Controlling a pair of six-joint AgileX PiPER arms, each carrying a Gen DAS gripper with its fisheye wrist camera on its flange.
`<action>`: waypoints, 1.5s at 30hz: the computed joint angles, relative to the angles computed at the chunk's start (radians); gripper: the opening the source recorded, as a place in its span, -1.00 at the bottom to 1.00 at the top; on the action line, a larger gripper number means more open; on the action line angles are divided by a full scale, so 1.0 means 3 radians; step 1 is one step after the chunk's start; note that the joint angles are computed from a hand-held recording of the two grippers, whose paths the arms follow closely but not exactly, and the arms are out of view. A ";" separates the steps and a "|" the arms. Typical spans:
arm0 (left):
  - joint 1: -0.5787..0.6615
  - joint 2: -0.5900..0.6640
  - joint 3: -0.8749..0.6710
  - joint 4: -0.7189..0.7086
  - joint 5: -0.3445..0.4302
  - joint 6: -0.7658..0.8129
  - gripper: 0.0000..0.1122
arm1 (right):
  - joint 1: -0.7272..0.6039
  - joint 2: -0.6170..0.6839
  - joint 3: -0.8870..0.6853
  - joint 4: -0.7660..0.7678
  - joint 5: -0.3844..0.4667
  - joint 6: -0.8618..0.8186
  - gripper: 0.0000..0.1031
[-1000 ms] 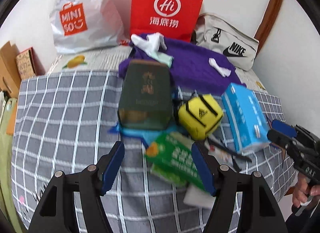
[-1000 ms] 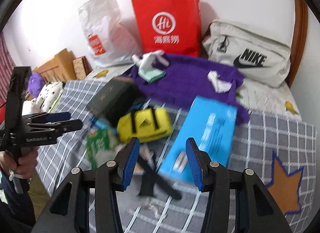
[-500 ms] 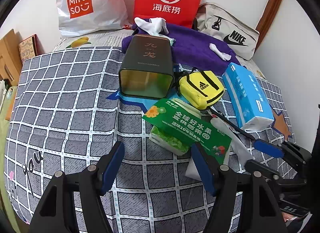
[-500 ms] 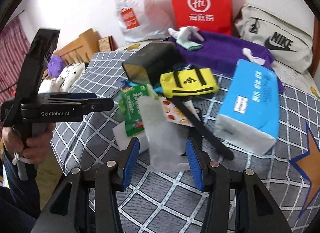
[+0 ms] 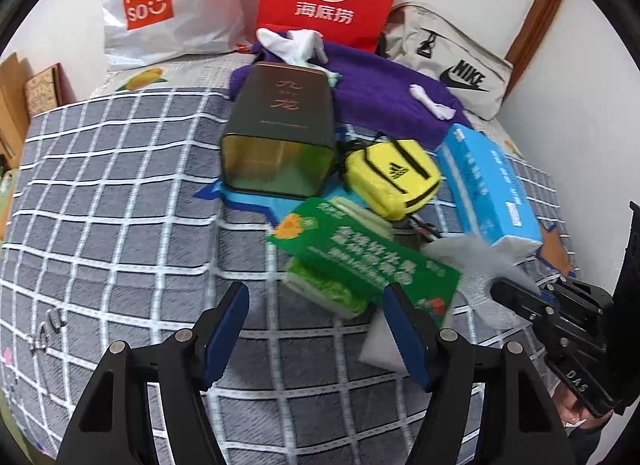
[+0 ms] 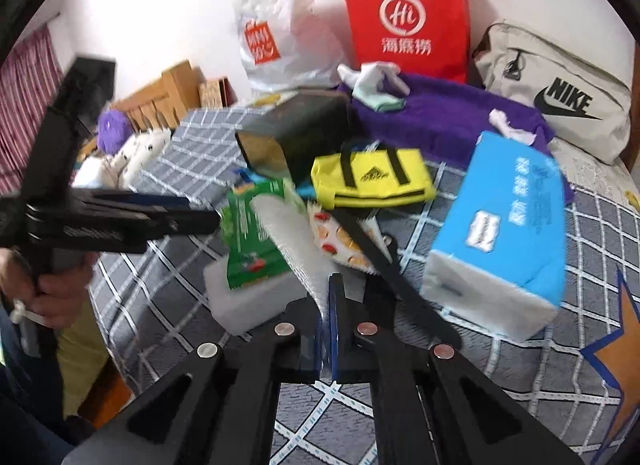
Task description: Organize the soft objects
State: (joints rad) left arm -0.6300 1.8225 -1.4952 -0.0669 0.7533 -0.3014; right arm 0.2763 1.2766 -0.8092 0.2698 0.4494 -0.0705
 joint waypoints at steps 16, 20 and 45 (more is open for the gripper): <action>-0.0172 0.0665 -0.0864 -0.0101 0.0356 -0.0049 0.49 | -0.0129 -0.0603 -0.0039 -0.0454 0.0410 0.0420 -0.94; -0.0251 0.0852 -0.1162 0.0146 0.0514 -0.0253 0.58 | -0.0247 -0.0645 0.0009 -0.0367 0.0426 0.0333 -0.94; -0.0142 0.0417 -0.0520 -0.0495 -0.0070 0.0423 -0.38 | -0.0482 -0.0571 0.0110 0.0028 0.0386 -0.0082 -0.94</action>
